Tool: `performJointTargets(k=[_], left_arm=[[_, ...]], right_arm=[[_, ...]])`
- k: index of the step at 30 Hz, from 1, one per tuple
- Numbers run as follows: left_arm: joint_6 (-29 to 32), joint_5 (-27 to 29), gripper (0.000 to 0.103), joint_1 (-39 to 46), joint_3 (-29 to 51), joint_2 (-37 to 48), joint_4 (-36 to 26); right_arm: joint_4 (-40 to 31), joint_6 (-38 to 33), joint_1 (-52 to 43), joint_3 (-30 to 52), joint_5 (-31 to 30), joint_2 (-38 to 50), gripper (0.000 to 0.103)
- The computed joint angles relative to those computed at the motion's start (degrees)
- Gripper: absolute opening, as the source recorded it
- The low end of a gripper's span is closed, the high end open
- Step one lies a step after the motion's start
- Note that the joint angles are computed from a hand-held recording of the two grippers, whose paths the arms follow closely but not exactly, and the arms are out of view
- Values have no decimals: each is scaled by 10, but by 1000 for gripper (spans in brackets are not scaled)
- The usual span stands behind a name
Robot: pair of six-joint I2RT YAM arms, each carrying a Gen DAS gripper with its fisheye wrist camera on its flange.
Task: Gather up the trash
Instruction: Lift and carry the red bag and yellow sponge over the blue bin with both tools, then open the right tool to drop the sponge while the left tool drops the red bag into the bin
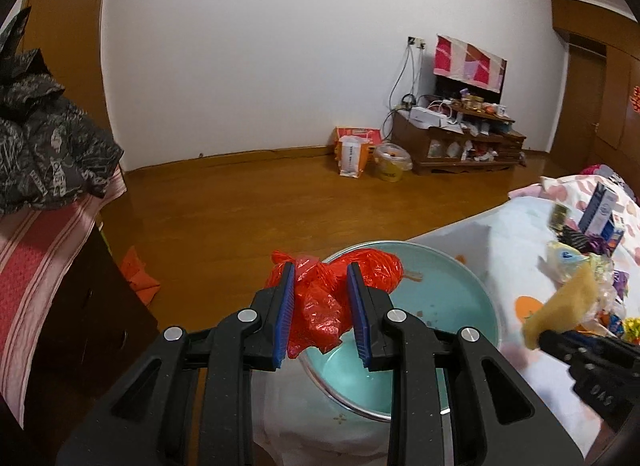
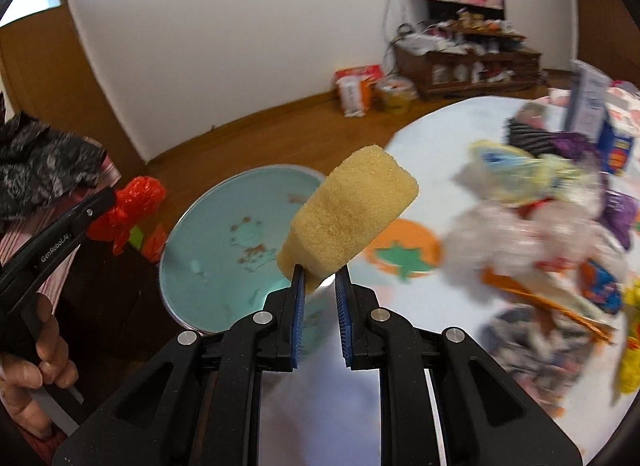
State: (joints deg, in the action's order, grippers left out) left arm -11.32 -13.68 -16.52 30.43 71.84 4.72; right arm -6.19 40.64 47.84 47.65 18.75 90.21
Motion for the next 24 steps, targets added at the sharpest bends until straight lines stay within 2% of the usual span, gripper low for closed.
performJointTargets(k=[8, 16, 17, 20, 24], left_arm=[[6, 23, 27, 28, 5, 57, 22], [7, 32, 27, 27, 11, 107, 39], [6, 32, 27, 25, 11, 111, 39], [9, 34, 27, 23, 15, 120, 41], [11, 30, 28, 13, 19, 128, 40]], right_arm=[[-9, -29, -8, 99, -57, 122, 16], [-25, -46, -7, 145, -71, 175, 19], [-27, -47, -7, 150, -72, 180, 22], [-30, -49, -7, 155, -71, 184, 43], [-31, -50, -4, 148, -56, 174, 50]])
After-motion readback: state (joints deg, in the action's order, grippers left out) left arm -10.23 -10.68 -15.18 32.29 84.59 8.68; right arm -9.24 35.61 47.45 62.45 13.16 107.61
